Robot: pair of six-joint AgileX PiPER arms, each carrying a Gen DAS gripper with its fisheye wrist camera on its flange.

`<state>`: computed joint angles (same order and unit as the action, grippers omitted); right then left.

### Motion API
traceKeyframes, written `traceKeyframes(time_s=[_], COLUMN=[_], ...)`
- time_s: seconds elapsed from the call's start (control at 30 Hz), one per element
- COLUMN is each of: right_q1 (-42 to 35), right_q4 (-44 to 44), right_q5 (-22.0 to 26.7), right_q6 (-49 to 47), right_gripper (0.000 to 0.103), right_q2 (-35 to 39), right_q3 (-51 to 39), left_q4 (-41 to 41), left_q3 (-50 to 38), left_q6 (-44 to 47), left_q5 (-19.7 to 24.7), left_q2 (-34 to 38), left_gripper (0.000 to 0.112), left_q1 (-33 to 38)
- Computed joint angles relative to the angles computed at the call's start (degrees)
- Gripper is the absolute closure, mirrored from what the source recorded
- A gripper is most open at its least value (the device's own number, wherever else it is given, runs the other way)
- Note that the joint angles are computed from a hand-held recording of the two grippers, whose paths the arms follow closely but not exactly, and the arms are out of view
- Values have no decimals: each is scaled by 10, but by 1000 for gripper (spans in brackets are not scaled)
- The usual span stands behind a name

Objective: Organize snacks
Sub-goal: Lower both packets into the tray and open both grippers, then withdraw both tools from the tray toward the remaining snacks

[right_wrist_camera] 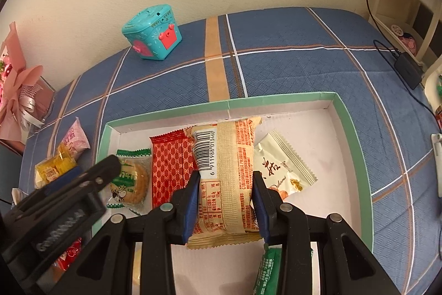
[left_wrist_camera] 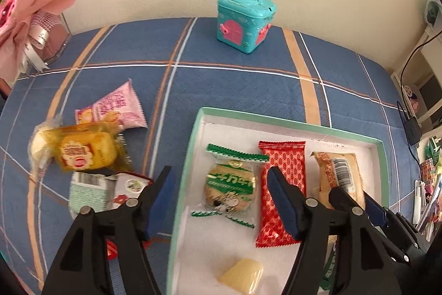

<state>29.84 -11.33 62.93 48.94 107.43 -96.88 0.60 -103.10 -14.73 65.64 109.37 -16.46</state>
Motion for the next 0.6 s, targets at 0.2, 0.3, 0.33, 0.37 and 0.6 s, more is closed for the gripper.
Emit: traceKeyframes(time_s=[0.2,0.3,0.33,0.37,0.6], right_q1=[11,16,18,19,34], right_q4=[-14,-19,-19,-18,-28], right_q5=[11,19,20,21,29], right_q6=[6,11,13,14,22], right_gripper=[37,36,34,33,16], right_q2=[-8,-12,-13,-14,-20], right_q3=[-2,1,2,3,15], left_q4=[15,23,24,26,50], left_q3=[-3,13,18,25,91], left_q6=[2,-1,-1,-2,-19], left_q5=[16,13,13,11,-17], left_q2=[-11,-24,-28,-33,-72], left_gripper=[36,32,32,32,25], left_q1=[10,10,11,11,16])
